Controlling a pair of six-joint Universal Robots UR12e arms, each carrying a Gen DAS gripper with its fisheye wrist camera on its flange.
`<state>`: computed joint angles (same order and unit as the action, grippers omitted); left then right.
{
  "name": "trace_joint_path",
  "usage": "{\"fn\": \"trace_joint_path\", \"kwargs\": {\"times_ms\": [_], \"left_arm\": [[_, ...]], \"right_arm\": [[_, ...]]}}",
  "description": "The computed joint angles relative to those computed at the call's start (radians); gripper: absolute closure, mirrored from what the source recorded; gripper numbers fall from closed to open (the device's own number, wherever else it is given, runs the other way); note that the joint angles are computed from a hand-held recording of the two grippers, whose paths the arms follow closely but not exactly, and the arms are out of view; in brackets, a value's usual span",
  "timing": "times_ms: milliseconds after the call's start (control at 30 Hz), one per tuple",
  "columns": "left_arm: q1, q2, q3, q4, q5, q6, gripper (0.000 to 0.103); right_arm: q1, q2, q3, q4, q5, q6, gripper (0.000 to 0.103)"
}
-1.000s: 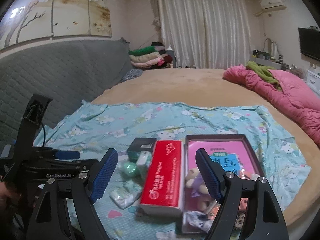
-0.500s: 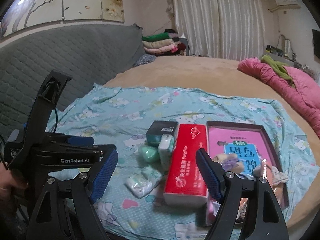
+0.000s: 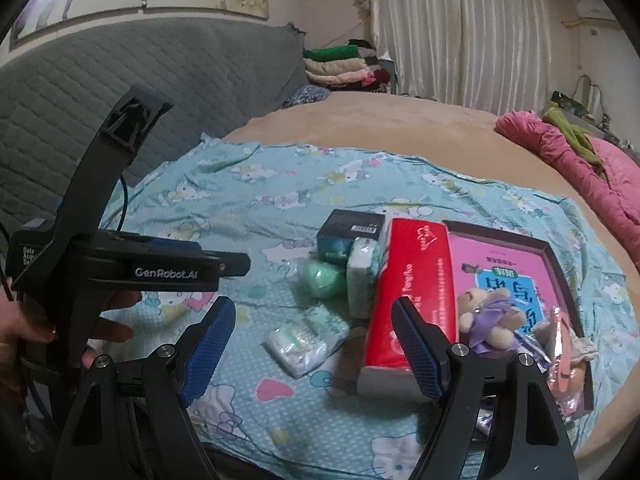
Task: Organize soft objects
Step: 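Move both tools toward the green bagged ball and white diaper pack on the sheet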
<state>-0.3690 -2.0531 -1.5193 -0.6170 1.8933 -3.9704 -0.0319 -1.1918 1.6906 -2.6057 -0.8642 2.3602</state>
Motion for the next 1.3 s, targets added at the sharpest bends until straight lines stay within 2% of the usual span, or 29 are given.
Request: {"fn": "trace_joint_path", "kwargs": {"times_ms": [200,467,667,1033,1300], "left_arm": [[0.008,0.003,-0.015,0.016,-0.008,-0.002,0.038],[0.023,-0.003,-0.025,0.040,-0.039,0.012,0.038],[0.036,-0.024,-0.002,0.049,-0.073,0.066,0.038],[0.062,-0.084,0.056,0.050,-0.179,0.193,0.038],[0.081,-0.118,0.083,0.064,-0.240,0.219,0.038]], "right_arm": [[0.022,0.001,0.018,0.024,-0.049,-0.007,0.022],[0.048,0.016,0.034,-0.008,-0.122,0.055,0.022],[0.063,0.029,0.038,-0.034,-0.174,0.117,0.022],[0.083,0.038,0.055,-0.059,-0.226,0.092,0.022],[0.097,0.058,0.049,-0.072,-0.267,0.104,0.022]]}}
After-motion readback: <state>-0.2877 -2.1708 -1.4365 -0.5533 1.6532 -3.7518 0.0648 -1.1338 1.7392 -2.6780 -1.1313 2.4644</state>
